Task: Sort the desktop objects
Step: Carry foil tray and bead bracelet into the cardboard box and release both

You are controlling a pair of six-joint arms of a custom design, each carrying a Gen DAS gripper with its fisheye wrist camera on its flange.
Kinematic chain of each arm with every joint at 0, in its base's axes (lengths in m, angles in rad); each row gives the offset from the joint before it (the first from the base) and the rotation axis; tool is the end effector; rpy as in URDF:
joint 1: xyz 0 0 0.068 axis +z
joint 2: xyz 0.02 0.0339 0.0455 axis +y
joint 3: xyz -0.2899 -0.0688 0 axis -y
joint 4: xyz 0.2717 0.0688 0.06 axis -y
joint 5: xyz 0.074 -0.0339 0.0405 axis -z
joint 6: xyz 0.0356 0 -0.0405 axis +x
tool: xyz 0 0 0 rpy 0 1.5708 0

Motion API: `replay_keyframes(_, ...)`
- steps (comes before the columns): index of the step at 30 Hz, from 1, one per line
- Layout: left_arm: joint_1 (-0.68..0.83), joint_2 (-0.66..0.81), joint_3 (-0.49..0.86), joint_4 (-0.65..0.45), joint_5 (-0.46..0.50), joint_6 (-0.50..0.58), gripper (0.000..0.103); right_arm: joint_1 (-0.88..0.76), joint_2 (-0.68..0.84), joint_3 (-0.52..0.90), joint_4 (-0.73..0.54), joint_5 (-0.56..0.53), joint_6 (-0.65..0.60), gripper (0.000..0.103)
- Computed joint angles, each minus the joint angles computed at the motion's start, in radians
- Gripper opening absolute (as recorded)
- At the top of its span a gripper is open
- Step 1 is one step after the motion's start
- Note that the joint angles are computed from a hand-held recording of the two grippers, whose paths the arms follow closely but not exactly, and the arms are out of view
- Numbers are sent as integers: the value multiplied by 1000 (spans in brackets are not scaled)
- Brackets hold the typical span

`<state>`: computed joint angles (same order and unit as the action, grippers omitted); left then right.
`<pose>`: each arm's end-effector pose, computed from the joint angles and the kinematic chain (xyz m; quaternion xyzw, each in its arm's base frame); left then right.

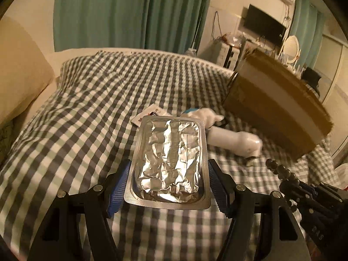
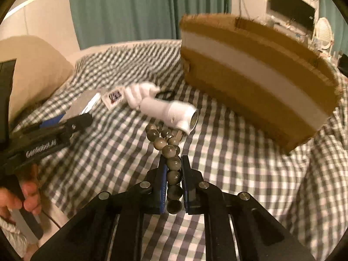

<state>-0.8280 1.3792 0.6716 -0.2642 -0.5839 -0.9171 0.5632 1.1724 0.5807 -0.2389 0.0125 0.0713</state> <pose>0.1962 -0.1847 0.1814 -0.1256 0.9104 -0.0396 0.3923 0.2035 0.1280 0.1980 -0.2248 0.9048 0.1073 0.3455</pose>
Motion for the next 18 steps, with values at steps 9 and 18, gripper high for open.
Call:
replay_keyframes(9,-121,-65,121,-90,-135,-21,70,-84,-154,71,-121,-67,3,11)
replay_keyframes(18,-113,50,335,-43,-109,130,70,-293,-177,167,-124,-241,-8,11)
